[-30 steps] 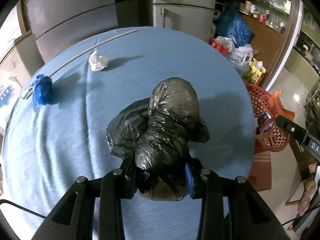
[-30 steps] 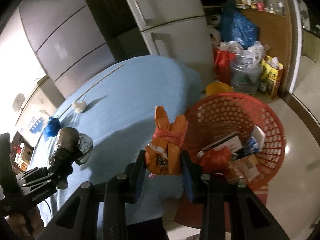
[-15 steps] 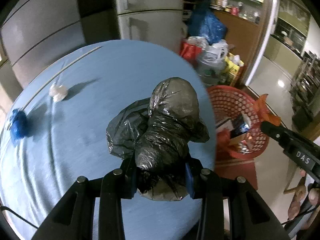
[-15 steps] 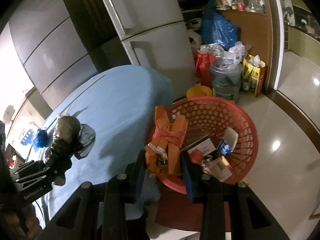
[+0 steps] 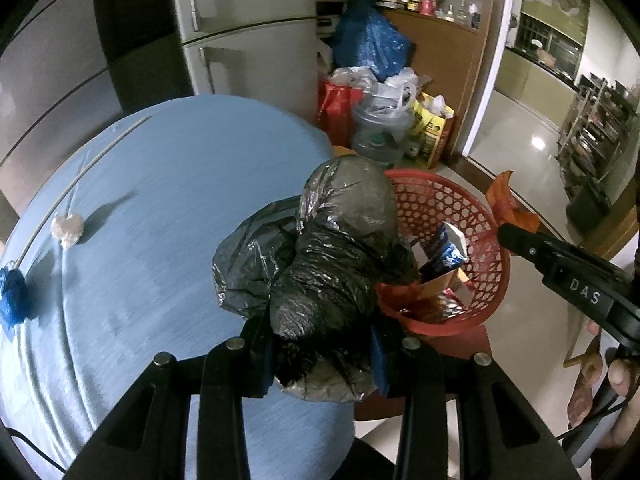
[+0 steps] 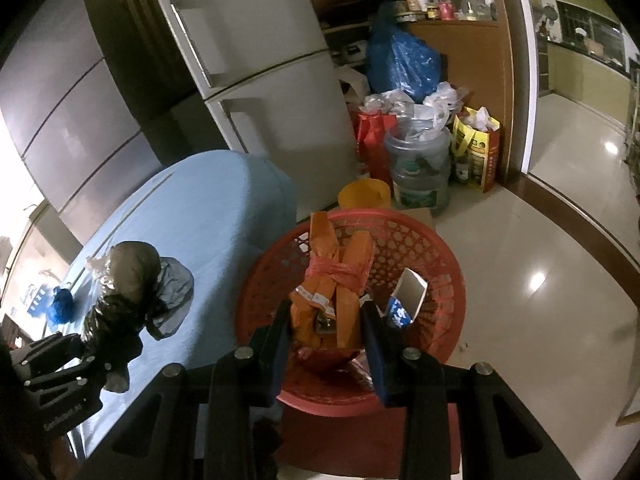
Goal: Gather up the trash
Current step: 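Carry orange item and black bag over the red basket and release both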
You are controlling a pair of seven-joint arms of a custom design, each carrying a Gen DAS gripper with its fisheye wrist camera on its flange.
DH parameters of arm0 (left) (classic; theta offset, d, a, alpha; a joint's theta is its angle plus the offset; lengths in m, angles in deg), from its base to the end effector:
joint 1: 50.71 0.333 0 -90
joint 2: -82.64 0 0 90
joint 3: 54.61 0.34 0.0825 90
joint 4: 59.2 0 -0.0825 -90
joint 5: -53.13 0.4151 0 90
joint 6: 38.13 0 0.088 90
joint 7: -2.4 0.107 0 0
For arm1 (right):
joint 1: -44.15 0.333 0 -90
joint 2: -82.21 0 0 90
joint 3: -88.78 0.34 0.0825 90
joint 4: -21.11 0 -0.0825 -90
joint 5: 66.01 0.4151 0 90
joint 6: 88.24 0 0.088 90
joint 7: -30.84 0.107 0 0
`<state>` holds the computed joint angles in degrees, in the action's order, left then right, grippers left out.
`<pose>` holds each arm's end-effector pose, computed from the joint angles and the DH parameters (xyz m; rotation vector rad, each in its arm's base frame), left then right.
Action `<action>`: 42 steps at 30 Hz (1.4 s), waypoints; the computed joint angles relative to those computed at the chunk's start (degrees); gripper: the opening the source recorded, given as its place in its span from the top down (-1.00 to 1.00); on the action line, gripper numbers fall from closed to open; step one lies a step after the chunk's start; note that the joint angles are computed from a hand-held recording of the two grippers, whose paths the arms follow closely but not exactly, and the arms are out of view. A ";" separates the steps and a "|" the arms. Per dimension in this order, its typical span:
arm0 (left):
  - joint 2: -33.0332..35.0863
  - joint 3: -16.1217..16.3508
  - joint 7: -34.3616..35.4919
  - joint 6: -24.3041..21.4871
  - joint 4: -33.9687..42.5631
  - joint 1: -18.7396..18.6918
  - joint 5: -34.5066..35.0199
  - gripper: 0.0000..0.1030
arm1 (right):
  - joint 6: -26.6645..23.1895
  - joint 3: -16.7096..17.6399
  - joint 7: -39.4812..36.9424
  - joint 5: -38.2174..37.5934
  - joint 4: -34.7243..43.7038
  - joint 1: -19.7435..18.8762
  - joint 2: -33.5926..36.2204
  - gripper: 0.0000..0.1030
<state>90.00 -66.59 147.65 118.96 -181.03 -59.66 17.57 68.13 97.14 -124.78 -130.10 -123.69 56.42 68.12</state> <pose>0.5904 -0.1981 0.4033 -1.0489 2.5997 -0.8209 0.4351 0.2003 0.3978 -1.0703 2.2273 -0.6296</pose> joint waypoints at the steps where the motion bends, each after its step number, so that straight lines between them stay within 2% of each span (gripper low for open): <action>1: 0.14 -0.07 -0.17 0.04 0.12 -0.17 0.23 0.25 | -0.30 0.12 0.07 0.18 -0.10 0.12 -0.11 0.29; 15: 0.77 -0.68 -0.69 -0.17 0.88 -1.43 1.50 0.25 | 1.45 -1.92 -2.93 0.73 0.39 -2.02 1.54 0.29; 23: 1.41 -0.48 -2.32 -0.07 1.38 -1.65 2.84 0.25 | 3.27 -3.56 -7.67 3.69 1.36 -2.71 4.58 0.23; 24: 1.46 -0.49 -2.47 0.01 1.40 -1.69 3.03 0.25 | 3.31 -3.90 -8.99 5.04 1.42 -2.64 4.96 0.21; 26: 1.56 -0.52 -2.79 0.06 1.46 -1.77 3.28 0.25 | 3.76 -4.46 -10.21 7.16 1.33 -2.84 5.61 -0.45; 32: 2.51 -0.58 -3.97 -0.01 2.24 -2.14 4.57 0.25 | 2.87 -3.41 -2.77 2.36 -0.60 -4.19 3.14 -0.45; 42: 4.59 -0.98 -6.09 -0.90 4.43 -4.16 8.24 0.25 | 3.32 -2.65 1.63 1.57 -4.95 -4.88 -0.80 -0.45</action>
<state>94.59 -67.57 141.56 118.06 -176.60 -63.81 25.81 71.45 94.49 -123.15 -128.54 -128.64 51.53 67.32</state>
